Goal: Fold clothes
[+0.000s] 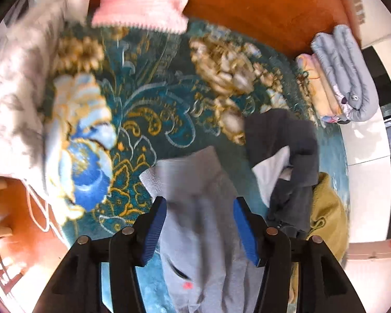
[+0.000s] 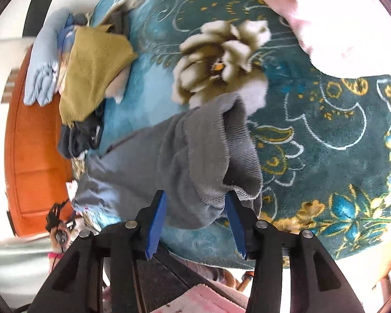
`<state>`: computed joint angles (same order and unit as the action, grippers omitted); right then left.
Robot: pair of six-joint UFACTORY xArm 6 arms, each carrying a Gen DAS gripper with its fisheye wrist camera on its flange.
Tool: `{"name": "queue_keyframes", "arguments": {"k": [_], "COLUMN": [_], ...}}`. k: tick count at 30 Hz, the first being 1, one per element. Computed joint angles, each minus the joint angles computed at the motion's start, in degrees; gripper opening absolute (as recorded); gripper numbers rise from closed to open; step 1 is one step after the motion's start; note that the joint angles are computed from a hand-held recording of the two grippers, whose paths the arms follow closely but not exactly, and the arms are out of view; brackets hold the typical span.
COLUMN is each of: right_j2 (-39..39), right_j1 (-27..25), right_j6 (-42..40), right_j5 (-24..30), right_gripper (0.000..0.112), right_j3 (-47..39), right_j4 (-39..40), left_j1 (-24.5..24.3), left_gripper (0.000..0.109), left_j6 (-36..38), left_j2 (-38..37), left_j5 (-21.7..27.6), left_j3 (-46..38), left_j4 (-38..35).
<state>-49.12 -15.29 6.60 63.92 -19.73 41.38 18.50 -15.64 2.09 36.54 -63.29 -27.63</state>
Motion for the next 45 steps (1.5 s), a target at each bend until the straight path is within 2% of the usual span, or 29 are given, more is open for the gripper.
{"name": "queue_keyframes", "arguments": {"k": [1,6,10,14,17,20,22,25,28,29,30,31,33,36,38,41,43,45], "right_j2": [0.4,1.9,4.5,6.2,7.0,6.6,7.7,11.3,12.3,12.2,12.0,11.7,11.7,11.7,12.0,13.7,14.5,14.4], "right_j1": [-0.1,-0.3,-2.8,-4.0,-4.3,-6.2,-7.6,-8.7,-7.3,-6.7,-6.3,-6.1,-5.1,-2.9,-1.7,-3.0,-4.4,-8.1], "right_j6": [-0.7,-4.0,-7.0,-10.4,-11.3,-13.1,-15.9,-20.1,-20.5,-20.4,-20.5,-20.7,-19.1,-15.6,-14.8,-19.1,-22.2,-26.2], "right_j5": [-0.7,-6.1,-7.7,-8.0,-8.9,-9.7,-8.9,-7.5,-9.0,-9.6,-9.5,-9.0,-8.2,-6.0,-4.1,1.5,6.1,11.7], "right_gripper": [0.048,0.048,0.048,0.048,0.048,0.048,0.06,0.06,0.06,0.06,0.055,0.037,0.013,0.008,0.008,0.007,0.007,0.007], "right_j3": [0.3,0.9,1.3,1.4,1.2,1.9,2.1,1.7,1.9,2.0,1.8,1.5,0.0,-3.2,-5.5,-9.3,-11.4,-11.0], "right_j4": [0.5,2.3,4.0,6.9,6.6,6.8,9.0,13.7,16.1,16.7,17.0,17.1,13.4,5.2,3.4,10.1,18.3,26.9], "left_j1": [-1.2,-10.0,-20.1,-30.4,-37.1,-42.4,-45.1,-46.5,-46.6,-46.3,-46.4,-46.5,-46.8,-46.9,-46.3,-45.1,-44.5,-44.2], "left_gripper": [0.057,0.058,0.058,0.058,0.058,0.058,0.058,0.058,0.058,0.058,0.058,0.058,0.058,0.058,0.058,0.058,0.058,0.058], "left_j6": [-0.7,6.2,12.0,13.4,13.0,12.4,10.9,10.4,8.8,9.8,9.7,9.6,7.8,6.5,4.8,2.1,0.1,-1.4], "left_j2": [-1.3,-8.3,-10.8,-9.9,-9.0,-8.6,-8.7,-9.3,-11.5,-12.5,-13.3,-14.1,-14.6,-15.9,-17.4,-19.4,-20.5,-21.1], "left_j5": [-1.2,-2.2,-2.7,-2.6,-3.0,-2.5,-3.2,-3.3,-4.2,-4.8,-5.7,-6.7,-7.7,-9.0,-9.7,-10.1,-10.0,-9.6], "left_j3": [0.9,7.9,13.7,16.2,17.0,17.1,17.9,19.4,22.2,23.0,23.8,24.6,25.2,26.6,27.3,28.3,28.9,29.3], "left_j4": [0.7,-7.1,-18.9,-26.2,-29.1,-27.2,-24.5,-24.1,-23.0,-24.7,-25.0,-25.4,-22.8,-20.7,-18.2,-13.7,-10.3,-7.8]}}
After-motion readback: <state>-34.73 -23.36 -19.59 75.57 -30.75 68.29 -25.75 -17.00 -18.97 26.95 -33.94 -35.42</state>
